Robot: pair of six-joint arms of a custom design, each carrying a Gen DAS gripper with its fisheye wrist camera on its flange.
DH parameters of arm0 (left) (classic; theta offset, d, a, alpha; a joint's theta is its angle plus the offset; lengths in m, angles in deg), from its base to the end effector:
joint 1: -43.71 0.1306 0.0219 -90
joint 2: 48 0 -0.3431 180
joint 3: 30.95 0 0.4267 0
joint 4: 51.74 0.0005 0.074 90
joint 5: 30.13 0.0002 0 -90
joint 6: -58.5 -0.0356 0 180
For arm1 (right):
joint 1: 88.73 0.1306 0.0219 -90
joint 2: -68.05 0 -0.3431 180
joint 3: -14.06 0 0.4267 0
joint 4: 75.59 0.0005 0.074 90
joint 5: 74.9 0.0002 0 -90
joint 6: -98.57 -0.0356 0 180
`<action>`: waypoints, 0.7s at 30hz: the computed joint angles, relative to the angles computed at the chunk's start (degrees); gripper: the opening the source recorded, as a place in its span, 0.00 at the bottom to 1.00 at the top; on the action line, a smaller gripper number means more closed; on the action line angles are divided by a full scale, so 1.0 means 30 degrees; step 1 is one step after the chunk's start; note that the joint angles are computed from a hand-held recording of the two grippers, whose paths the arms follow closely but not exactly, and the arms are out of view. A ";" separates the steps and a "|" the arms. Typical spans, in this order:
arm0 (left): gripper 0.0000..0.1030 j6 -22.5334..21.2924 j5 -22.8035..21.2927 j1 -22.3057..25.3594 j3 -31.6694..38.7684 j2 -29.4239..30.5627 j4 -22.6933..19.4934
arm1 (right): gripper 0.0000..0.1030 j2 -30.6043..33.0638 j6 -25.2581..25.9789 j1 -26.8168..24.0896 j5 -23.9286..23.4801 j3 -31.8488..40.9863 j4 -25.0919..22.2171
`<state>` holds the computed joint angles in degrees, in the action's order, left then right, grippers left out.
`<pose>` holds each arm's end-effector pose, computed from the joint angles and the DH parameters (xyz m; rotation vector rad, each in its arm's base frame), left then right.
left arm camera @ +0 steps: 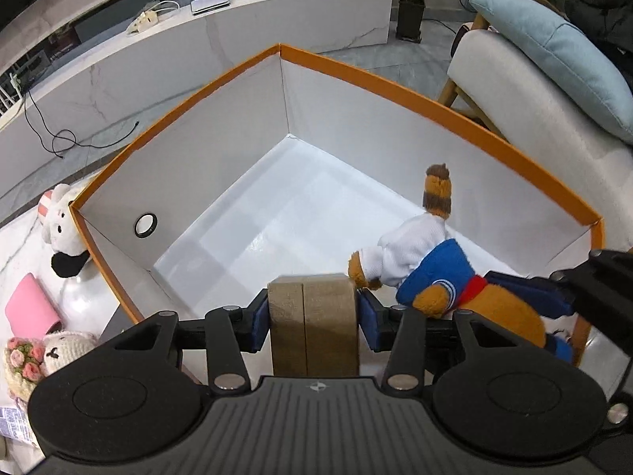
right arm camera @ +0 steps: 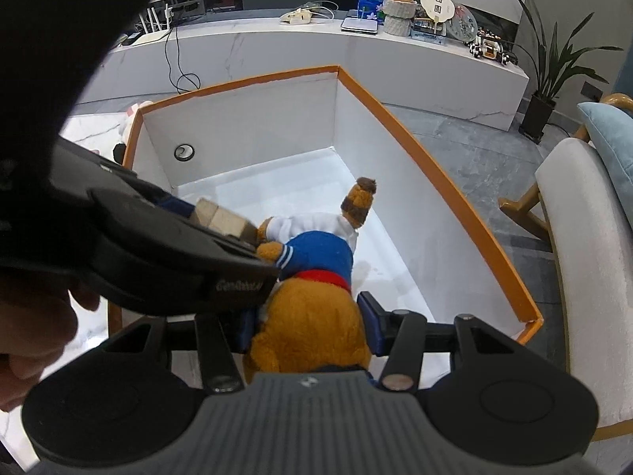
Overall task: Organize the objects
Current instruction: 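Open left tool to drop the tan box while right tool drops the bear inside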
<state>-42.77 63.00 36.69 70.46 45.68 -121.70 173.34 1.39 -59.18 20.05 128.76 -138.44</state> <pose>0.5134 -0.0657 0.4334 0.4397 2.6183 -0.0482 0.5223 0.2920 0.4433 -0.4509 2.4646 0.1580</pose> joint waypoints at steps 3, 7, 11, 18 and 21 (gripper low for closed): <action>0.52 0.0155 -0.0017 -0.0041 -0.0162 -0.0119 0.0314 | 0.53 0.0007 -0.0004 0.0029 0.0135 0.0002 0.0014; 0.60 0.0412 0.0354 -0.0057 0.0267 0.0168 0.0208 | 0.62 -0.0146 -0.0287 0.0254 0.0782 -0.0127 0.0153; 0.64 0.0594 0.1004 0.0123 0.0249 -0.0003 0.0635 | 0.72 -0.0229 -0.0452 0.0314 0.1733 -0.0137 0.0553; 0.70 0.0605 0.1600 0.0466 0.0248 -0.0357 0.1032 | 0.72 -0.0529 -0.1022 0.0300 0.1875 -0.0282 0.1016; 0.70 0.0654 0.1907 0.0725 0.0171 -0.0608 0.1201 | 0.72 -0.0551 -0.0988 0.0321 0.1854 -0.0198 0.1200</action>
<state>-40.80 68.72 38.86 70.97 43.86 -118.10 171.69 -1.57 -58.21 25.61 128.17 -134.84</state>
